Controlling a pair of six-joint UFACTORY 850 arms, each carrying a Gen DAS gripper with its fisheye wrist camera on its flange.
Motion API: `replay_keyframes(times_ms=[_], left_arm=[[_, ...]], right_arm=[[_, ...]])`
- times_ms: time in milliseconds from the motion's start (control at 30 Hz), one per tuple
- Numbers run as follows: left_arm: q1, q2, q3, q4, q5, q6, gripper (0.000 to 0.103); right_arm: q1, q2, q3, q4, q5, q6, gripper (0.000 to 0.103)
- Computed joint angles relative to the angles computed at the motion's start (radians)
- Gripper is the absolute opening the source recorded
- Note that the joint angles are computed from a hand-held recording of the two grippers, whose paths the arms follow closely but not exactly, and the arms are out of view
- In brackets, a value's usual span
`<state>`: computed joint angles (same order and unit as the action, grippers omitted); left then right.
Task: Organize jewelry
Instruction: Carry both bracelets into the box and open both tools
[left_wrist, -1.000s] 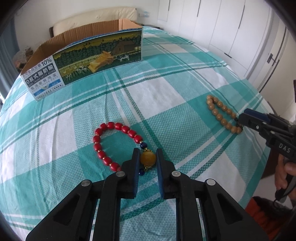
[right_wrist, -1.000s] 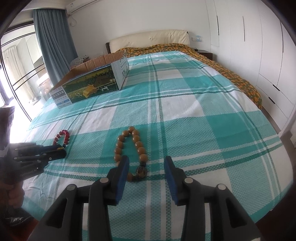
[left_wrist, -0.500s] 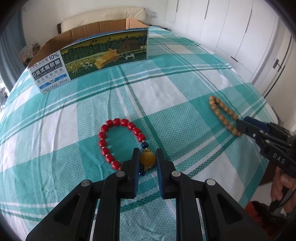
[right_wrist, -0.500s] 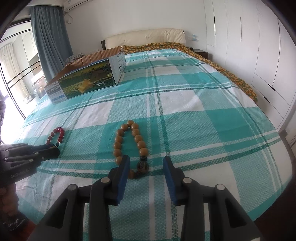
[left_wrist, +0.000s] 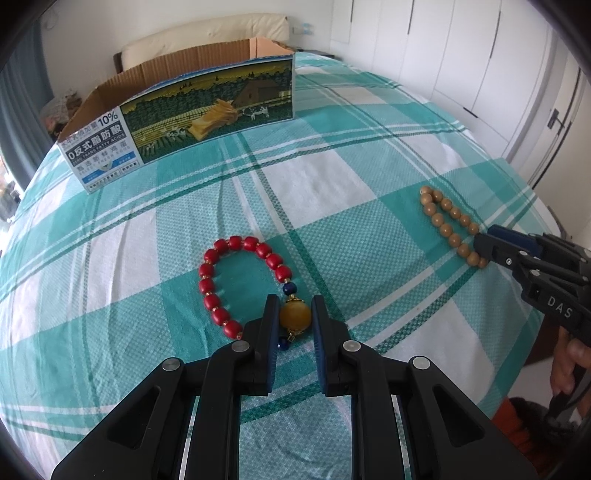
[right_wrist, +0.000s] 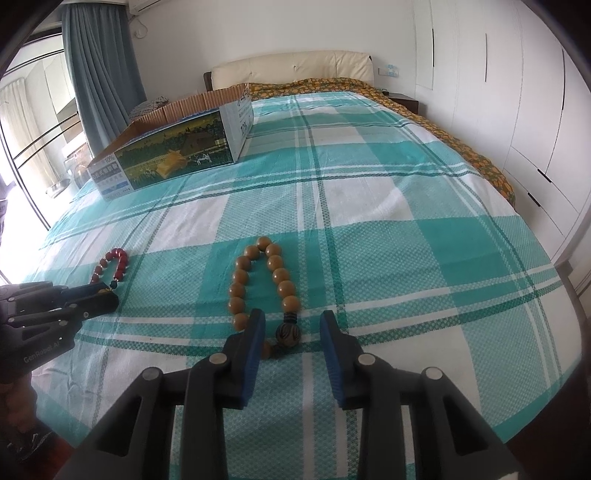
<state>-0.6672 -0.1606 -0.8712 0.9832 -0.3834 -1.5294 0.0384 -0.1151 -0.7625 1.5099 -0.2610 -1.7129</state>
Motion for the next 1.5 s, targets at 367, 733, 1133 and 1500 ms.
replay_keyframes(times_ms=[367,733,1133,1500], left_arm=[[0.099,0.108,0.069,-0.171,0.217,0.072,0.015],[0.276,0.236,-0.048,-1.048,0.173,0.988,0.015],[0.455,0.022,-0.368,-0.677,0.042,0.778,0.015],[0.507,-0.151,-0.45,-0.578,-0.028,0.686,0.019]], right_arm=[[-0.002,0.007,-0.06,-0.258,-0.093,0.194,0.013],[0.019,-0.046,-0.374,-0.299,-0.372,0.3,0.013],[0.195,-0.416,-0.96,-0.494,-0.444,0.597,0.013],[0.276,-0.736,-1.296,-0.697,-0.505,0.869,0.015]])
